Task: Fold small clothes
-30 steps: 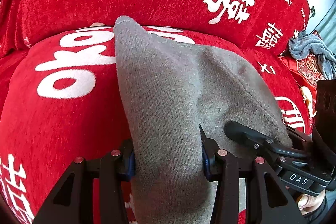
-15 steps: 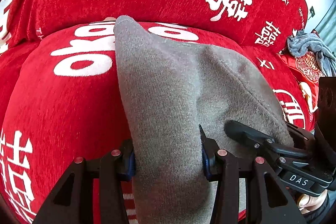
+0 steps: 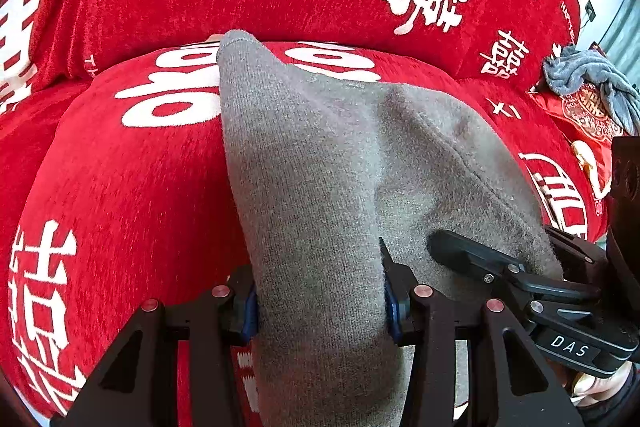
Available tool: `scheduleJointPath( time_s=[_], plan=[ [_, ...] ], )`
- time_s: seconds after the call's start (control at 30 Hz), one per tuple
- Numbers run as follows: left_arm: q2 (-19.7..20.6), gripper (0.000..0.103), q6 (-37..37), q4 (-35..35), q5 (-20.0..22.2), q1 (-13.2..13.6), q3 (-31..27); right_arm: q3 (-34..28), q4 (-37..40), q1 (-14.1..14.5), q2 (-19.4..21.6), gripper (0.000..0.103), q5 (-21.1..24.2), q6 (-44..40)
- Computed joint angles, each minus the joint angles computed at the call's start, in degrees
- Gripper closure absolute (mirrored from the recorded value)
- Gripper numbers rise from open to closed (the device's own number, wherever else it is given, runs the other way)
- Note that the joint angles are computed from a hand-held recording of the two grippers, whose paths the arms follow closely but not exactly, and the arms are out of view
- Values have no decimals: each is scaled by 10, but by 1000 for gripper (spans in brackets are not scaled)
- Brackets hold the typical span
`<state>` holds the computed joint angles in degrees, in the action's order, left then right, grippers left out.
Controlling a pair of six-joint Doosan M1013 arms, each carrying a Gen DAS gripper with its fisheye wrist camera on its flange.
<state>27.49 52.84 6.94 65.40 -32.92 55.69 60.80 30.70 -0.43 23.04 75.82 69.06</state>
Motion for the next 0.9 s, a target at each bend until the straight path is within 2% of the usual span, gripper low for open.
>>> scheduleJointPath(
  time_s=[0.73, 0.8, 0.87, 0.9],
  plan=[
    [-51, 54, -39, 70, -34, -33, 84, 76, 8, -1, -54, 56, -26, -42],
    [-54, 50, -47, 83, -32, -37, 88, 80, 9, -2, -57, 55, -28, -46],
    [-55, 35, -61, 109, -19, -43, 89, 81, 4, -2, -57, 51, -27, -46],
    [-55, 32, -67, 117, -17, -45, 89, 81, 1, -3, -57, 46, -28, -45]
  ],
)
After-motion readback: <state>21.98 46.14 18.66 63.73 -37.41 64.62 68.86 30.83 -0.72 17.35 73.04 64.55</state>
